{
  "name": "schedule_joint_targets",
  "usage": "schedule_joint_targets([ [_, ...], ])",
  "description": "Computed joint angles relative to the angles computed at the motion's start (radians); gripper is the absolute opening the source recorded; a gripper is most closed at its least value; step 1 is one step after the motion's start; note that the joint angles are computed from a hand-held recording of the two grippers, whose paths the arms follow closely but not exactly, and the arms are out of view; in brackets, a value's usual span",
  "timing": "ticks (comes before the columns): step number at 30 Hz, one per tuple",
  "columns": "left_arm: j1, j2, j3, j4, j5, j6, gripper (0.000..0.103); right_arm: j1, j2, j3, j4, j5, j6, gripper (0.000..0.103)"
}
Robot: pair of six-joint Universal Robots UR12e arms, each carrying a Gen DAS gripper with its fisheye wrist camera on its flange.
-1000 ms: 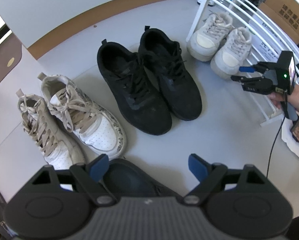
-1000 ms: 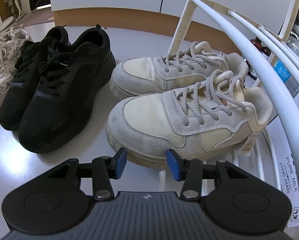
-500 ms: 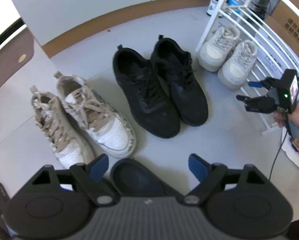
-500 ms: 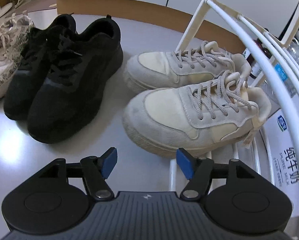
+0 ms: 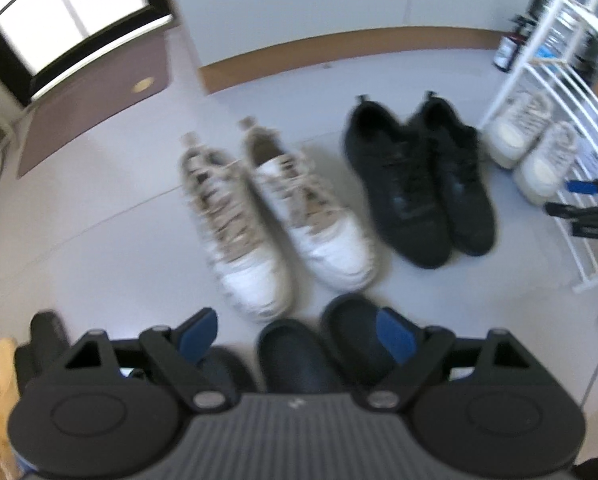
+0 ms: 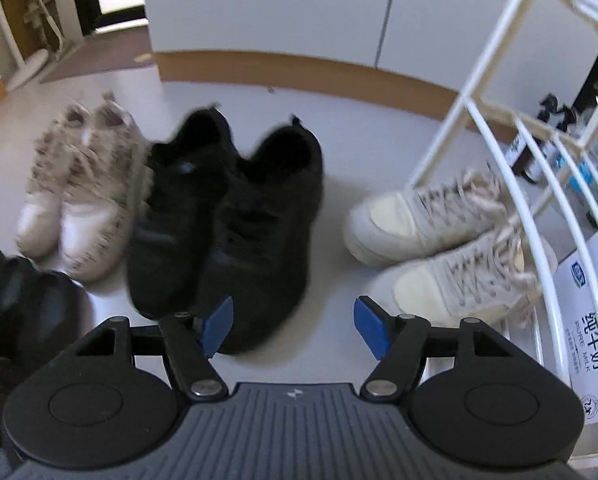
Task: Organize scattered shoes
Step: 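Withdraw the right gripper from the rack and move toward the black clogs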
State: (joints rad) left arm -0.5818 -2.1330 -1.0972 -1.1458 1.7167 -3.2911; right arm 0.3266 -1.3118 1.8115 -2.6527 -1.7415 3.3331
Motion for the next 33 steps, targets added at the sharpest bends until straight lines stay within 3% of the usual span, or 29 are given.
schedule_joint_targets([
  [4, 0.019, 0.045, -0.063, 0.016, 0.028, -0.037, 0.089, 0.027, -0.007, -0.034, 0.016, -0.007, 0.063, 0.077],
  [7, 0.038, 0.078, -0.103, 0.027, 0.036, -0.061, 0.089, 0.048, -0.01, -0.057, 0.024, -0.009, 0.122, 0.085],
  [14, 0.073, 0.147, -0.181, 0.109, 0.039, -0.129, 0.091, 0.113, 0.008, -0.143, 0.091, -0.024, 0.257, 0.093],
  [33, 0.072, 0.184, -0.229, 0.164, 0.122, -0.123, 0.091, 0.229, 0.132, -0.334, 0.184, 0.11, 0.347, 0.093],
])
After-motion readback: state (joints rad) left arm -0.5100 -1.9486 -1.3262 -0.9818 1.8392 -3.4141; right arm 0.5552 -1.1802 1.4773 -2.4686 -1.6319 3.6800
